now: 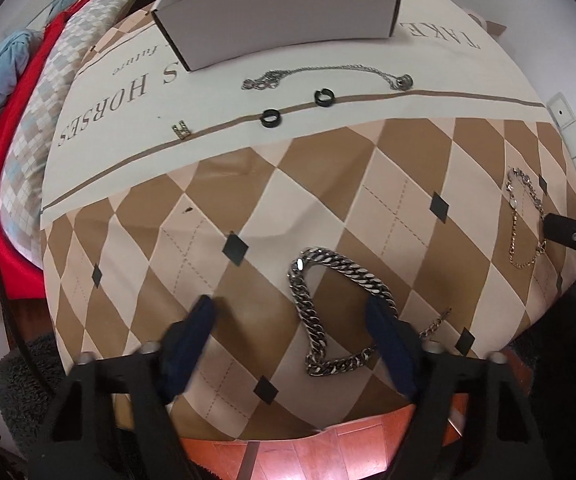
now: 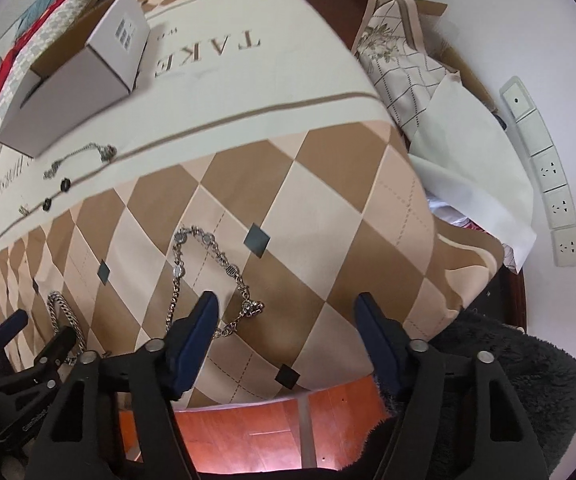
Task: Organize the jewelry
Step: 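Grasp the thick silver chain bracelet with the left tool while the right grasps the thin silver bracelet, then lift both bracelets into the cardboard box and open both tools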
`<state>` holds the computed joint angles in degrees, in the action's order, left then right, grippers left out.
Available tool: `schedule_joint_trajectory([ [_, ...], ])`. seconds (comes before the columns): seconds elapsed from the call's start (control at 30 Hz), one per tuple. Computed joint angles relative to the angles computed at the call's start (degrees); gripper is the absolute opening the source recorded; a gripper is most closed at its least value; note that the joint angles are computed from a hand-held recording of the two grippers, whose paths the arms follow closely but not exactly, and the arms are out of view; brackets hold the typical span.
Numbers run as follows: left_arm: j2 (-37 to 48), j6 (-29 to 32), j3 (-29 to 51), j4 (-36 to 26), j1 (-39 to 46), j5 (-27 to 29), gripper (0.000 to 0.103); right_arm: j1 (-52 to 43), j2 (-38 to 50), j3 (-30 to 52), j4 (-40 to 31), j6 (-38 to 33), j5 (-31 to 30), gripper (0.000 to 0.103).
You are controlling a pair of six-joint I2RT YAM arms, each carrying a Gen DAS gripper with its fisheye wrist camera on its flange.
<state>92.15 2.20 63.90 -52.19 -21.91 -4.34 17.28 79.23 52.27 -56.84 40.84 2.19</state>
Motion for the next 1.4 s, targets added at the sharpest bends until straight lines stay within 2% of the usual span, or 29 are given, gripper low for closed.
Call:
schedule_joint_trajectory([
  [0.07, -0.4, -0.1, -0.2, 0.1, 0.0, 0.8, 0.061, 1.0, 0.5, -0.2, 0.3, 0.1, 0.8, 0.065],
  [0.1, -0.5, 0.0, -0.1, 0.2, 0.1, 1.4, 0.049, 1.2, 0.7, -0.1, 0.3, 0.0, 1.0, 0.065],
  [0.13, -1.0, 0.1, -0.3, 0.4, 0.3, 2.3, 0.028, 1.1, 0.7, -0.4, 0.5, -0.3, 1.2, 0.065],
  [0.2, -0.9, 0.3, 0.0, 0.3, 0.1, 2.2, 0.005, 1.2, 0.9, -0.3, 0.6, -0.9, 1.7, 0.065],
  [0.5, 3.0, 4.4, 3.3, 3.1, 6.2, -0.7, 0.005, 4.1, 2.1, 1.0, 0.0, -0.2, 4.2, 0.058],
  [0.6, 3.7, 4.8, 3.9, 3.6, 7.4, -1.0, 0.005, 6.2, 2.6, 1.9, 0.1, 0.7, 5.0, 0.049],
  [0.7, 4.0, 4.9, 4.0, 3.9, 7.9, -1.0, 0.005, 8.0, 3.7, 3.1, 0.5, -0.2, 5.8, 0.029],
  [0.77, 3.9, 4.9, 4.0, 3.9, 8.1, -0.9, 0.005, 9.3, 5.0, 4.2, 0.5, -0.7, 6.8, 0.005],
  [0.9, 3.9, 5.5, 4.7, 3.6, 8.7, 0.0, 0.005, 9.4, 5.3, 4.8, 1.5, -1.6, 6.1, 0.005],
  [0.97, 3.5, 5.5, 5.9, 2.9, 9.4, 1.0, 0.005, 8.4, 3.5, 4.0, 2.8, -1.5, 4.3, 0.001],
  [1.07, 2.2, 5.3, 7.6, 0.9, 9.6, 2.4, 0.005, 6.6, -0.9, 2.7, 4.3, -0.6, 1.6, 0.001],
  [1.4, 1.4, 6.2, 16.4, -3.8, 10.5, 6.2, 0.004, 3.4, -7.1, 6.4, 2.8, -2.4, -0.7, 0.001],
])
